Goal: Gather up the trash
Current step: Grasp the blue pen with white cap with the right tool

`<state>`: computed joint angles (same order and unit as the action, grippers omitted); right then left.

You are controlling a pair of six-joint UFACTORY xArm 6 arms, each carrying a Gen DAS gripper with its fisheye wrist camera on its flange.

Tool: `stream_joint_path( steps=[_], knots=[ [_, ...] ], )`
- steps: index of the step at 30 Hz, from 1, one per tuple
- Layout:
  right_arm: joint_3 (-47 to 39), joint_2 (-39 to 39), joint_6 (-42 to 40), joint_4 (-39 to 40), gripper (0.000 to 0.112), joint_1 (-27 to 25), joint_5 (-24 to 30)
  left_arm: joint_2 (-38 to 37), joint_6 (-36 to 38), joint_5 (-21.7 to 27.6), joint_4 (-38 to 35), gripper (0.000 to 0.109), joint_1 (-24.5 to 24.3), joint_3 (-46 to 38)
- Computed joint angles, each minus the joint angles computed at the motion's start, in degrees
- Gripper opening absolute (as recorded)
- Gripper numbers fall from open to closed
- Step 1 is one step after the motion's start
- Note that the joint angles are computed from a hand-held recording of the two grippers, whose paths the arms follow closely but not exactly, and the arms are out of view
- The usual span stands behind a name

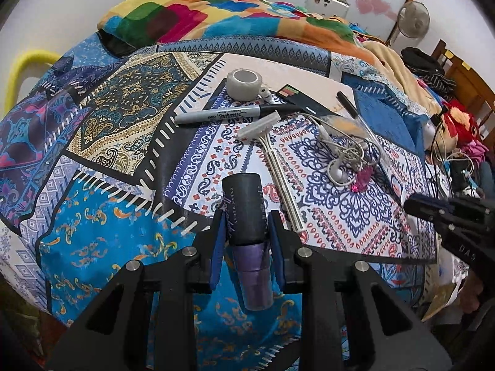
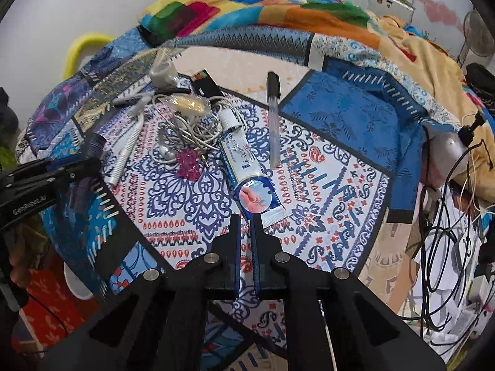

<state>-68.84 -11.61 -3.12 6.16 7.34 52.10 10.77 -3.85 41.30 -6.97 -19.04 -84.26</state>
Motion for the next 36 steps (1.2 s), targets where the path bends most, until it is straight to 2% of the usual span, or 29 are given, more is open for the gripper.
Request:
stream_joint_path(
  steps=[2,3,4,10,15,18,19,20,23,25,26,29,32,36],
  knots=[
    [-1.2,0.8,-0.1,0.1,0.024,-0.2,0.7,-0.1,-0.4,-0.3,0.7,0.027,-0.1,0.3],
    [-1.5,1.2,0.0,0.1,0.037,-0.4,0.0,-0.2,-0.3,-0.4,0.4,0.027,-0.2,0.5],
    [-1.8,1.6,0.7,-0.2,0.043,-0.6,-1.1,-0.2,-0.1,-0.5,0.1,0.027,-0.1,0.5],
    [-4.7,6.0,0.8,1.0,0.043,-0.8,-2.7,0.1,0.2,-1.2,-0.5,0.027,-0.1,1.0],
    [-4.0,6.9,3.1,-4.5,0.044,1.6,-5.1,0.4,0.1,-2.0,1.0,0.027,-0.5,0.9],
    [-1.9,5.7,3.6,-6.7,0.036,2.4,-7.5,0.3,1.9,-1.8,-0.9,0.027,-0.5,0.9],
    [-1.7,5.5,4.2,-6.9,0.027,2.3,-7.7,0.1,2.0,-1.9,-1.1,0.027,-0.5,1.0],
    [-1.9,5.5,5.0,-7.4,0.027,2.1,-7.4,-0.2,1.9,-1.9,-1.1,0.026,-0.6,1.2],
    [-2.7,5.3,4.8,-2.8,0.024,0.8,-5.5,-1.7,2.4,-1.9,-1.6,0.026,-0.7,1.8],
    [-2.3,4.5,6.3,-3.6,0.006,0.7,-5.5,-2.9,2.8,-1.7,-1.7,0.026,-0.9,2.0],
    [-1.9,3.7,7.7,-5.1,0.003,1.0,-6.1,-3.6,2.8,-1.7,-1.5,0.025,-1.0,2.2],
    [-2.6,2.5,7.8,-4.0,0.003,1.1,-4.5,-5.5,2.4,-1.3,-0.8,0.025,-1.2,2.5],
    [-2.7,0.9,9.6,-7.1,0.003,2.1,-3.3,-8.1,2.1,-1.2,-0.8,0.025,-1.1,3.3],
    [-2.5,-1.6,10.6,-7.1,0.003,2.3,-1.6,-12.0,1.8,-0.6,-0.6,0.025,-0.9,4.4]
  ],
)
